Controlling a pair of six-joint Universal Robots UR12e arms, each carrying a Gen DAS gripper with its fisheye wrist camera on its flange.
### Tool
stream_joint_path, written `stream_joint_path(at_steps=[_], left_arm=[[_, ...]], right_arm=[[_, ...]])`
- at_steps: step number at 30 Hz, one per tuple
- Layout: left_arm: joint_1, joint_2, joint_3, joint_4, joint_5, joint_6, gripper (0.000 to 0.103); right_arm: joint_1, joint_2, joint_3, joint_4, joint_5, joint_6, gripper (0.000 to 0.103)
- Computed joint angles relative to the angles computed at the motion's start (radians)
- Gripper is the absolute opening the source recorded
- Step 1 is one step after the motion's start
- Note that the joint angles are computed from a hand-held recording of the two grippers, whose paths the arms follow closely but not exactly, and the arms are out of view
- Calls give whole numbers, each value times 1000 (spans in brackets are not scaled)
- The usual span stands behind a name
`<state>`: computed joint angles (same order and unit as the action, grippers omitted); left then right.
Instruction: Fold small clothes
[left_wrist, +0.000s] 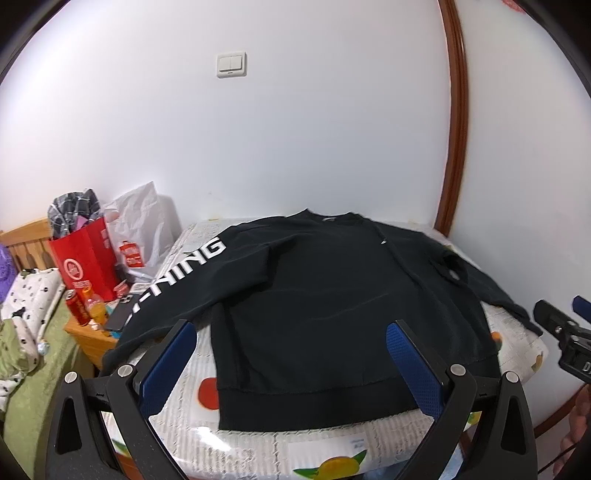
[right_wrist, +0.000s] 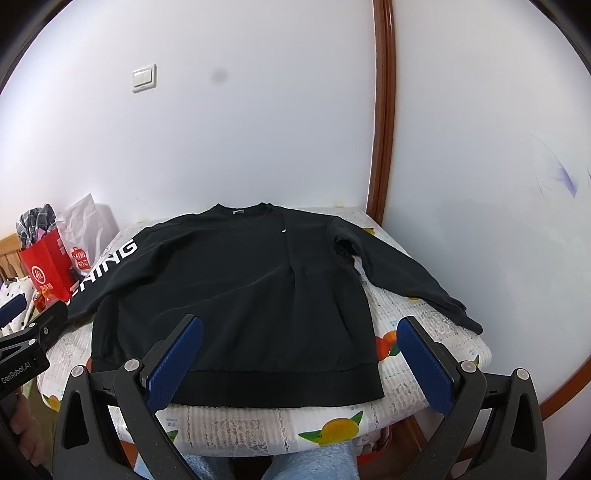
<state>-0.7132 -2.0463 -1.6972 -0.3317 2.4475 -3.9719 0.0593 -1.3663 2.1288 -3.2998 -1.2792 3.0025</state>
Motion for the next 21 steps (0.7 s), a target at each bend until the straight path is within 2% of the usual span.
stream_joint_path(at_steps=[9,13,16,21], left_arm=[[28,-2,-1,37,-41,26,103],[55,2,-16,50,-85,9,103],[84,6,-47,98,-152,2,103],[139,10,-113,115,-223,-95,103]], right_arm=[[20,31,-42,15,-30,11,103],[35,57,-69,20,-50,20,103],[52,84,-94,33,-69,8,103],[87,142,-161,138,-84,-42,103]])
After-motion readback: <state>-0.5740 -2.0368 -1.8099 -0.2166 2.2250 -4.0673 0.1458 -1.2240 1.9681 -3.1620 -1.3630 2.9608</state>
